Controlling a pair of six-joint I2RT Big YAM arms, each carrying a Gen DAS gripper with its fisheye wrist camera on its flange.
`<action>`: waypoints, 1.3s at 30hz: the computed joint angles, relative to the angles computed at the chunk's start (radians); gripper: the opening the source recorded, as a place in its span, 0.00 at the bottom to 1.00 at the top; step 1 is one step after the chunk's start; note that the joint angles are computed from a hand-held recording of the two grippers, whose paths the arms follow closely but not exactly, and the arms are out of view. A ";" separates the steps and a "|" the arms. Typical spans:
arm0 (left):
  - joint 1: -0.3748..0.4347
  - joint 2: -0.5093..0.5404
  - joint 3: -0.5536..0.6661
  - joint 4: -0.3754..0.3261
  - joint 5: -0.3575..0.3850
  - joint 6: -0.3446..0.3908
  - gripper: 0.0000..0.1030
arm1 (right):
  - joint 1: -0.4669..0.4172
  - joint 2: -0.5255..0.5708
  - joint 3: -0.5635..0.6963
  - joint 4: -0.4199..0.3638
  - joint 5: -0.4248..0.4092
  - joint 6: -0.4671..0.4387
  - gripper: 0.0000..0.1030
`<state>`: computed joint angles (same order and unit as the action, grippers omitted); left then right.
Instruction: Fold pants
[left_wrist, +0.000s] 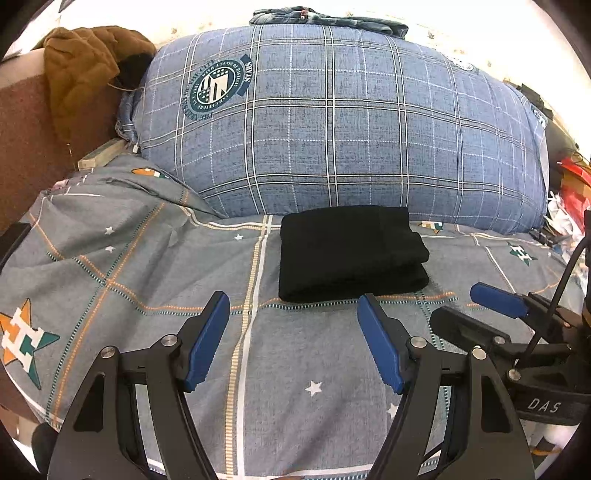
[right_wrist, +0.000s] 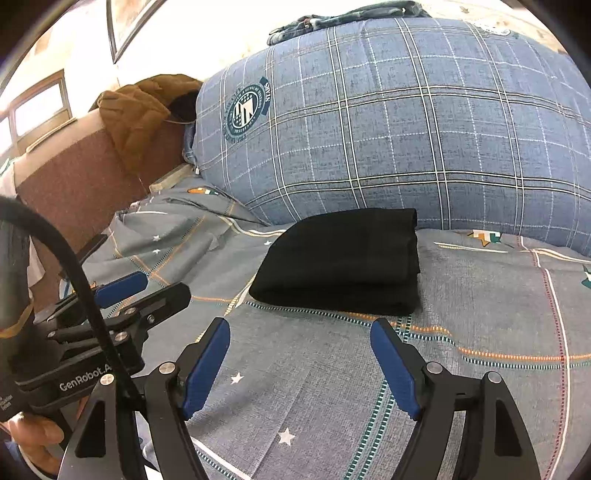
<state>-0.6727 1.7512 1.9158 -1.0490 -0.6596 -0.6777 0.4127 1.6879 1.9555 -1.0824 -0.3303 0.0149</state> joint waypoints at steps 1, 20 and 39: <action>0.001 -0.002 -0.005 0.001 0.005 -0.005 0.70 | 0.001 -0.002 -0.001 0.001 0.001 -0.001 0.74; -0.010 -0.011 -0.026 0.022 -0.010 0.000 0.70 | 0.021 -0.016 -0.011 -0.011 0.026 -0.023 0.76; 0.021 0.057 0.043 0.007 0.011 0.031 0.70 | -0.007 0.034 0.031 -0.035 0.039 -0.036 0.76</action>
<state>-0.6521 1.8087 1.9585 -1.0423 -0.6483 -0.6471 0.4055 1.7217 1.9861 -1.1173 -0.2910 -0.0208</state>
